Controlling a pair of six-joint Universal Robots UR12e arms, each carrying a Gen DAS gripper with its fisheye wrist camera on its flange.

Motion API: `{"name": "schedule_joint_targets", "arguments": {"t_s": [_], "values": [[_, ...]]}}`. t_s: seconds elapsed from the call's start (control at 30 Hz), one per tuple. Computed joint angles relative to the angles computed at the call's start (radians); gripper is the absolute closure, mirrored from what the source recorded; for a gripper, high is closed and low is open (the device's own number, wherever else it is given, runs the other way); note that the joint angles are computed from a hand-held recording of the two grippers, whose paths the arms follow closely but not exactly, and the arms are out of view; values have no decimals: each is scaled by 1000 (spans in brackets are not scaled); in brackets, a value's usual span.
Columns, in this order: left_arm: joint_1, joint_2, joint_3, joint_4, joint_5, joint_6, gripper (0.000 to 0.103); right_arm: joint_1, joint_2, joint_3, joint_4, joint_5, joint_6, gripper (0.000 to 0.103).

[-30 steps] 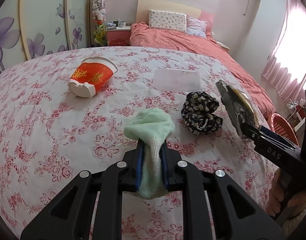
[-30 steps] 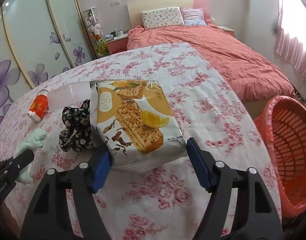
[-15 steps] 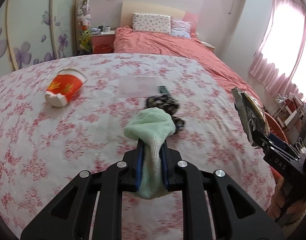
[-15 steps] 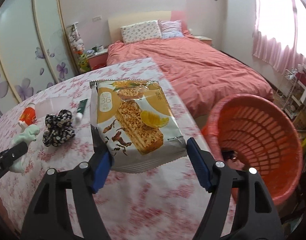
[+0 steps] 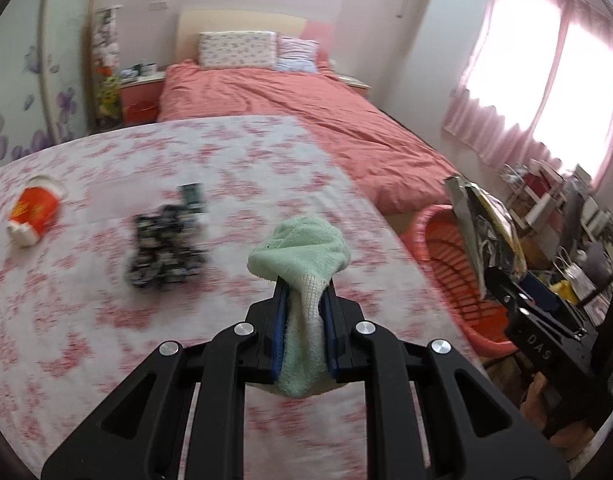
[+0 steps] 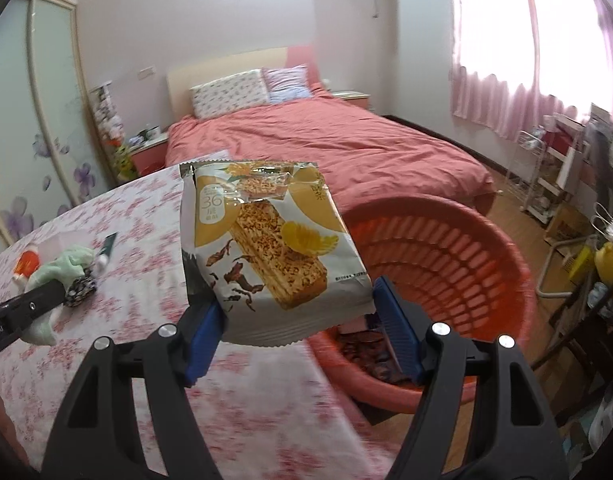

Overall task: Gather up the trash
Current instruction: 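Carry the green towel and wafer bag over the orange basket, then open both grippers over the basket, dropping towel and wafer bag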

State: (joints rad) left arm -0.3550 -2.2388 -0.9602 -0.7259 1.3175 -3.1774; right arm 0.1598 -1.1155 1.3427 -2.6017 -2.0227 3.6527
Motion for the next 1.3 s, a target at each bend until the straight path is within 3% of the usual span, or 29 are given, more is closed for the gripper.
{"name": "schedule_joint_targets", "arguments": {"t_s": [0.53,0.97,1.1,1.17,1.23,1.3], "values": [[-80,-97,159,-87,-128,96,87,-60,-80,135,-17,-73,124,32],[-123,-191,315,-208,-154,139,87,-106,-94,171,-44,-44,175,32],[-133,-212,350,-249,-141,159,86,-127,-90,175,-60,0,183,31],[-137,-216,355,-261,-124,160,80,-138,-91,181,-70,36,185,29],[-138,-224,369,-285,-113,159,61,-147,-91,186,-65,58,198,26],[-137,-221,360,-283,-99,156,57,-151,-93,190,-60,66,206,23]]}}
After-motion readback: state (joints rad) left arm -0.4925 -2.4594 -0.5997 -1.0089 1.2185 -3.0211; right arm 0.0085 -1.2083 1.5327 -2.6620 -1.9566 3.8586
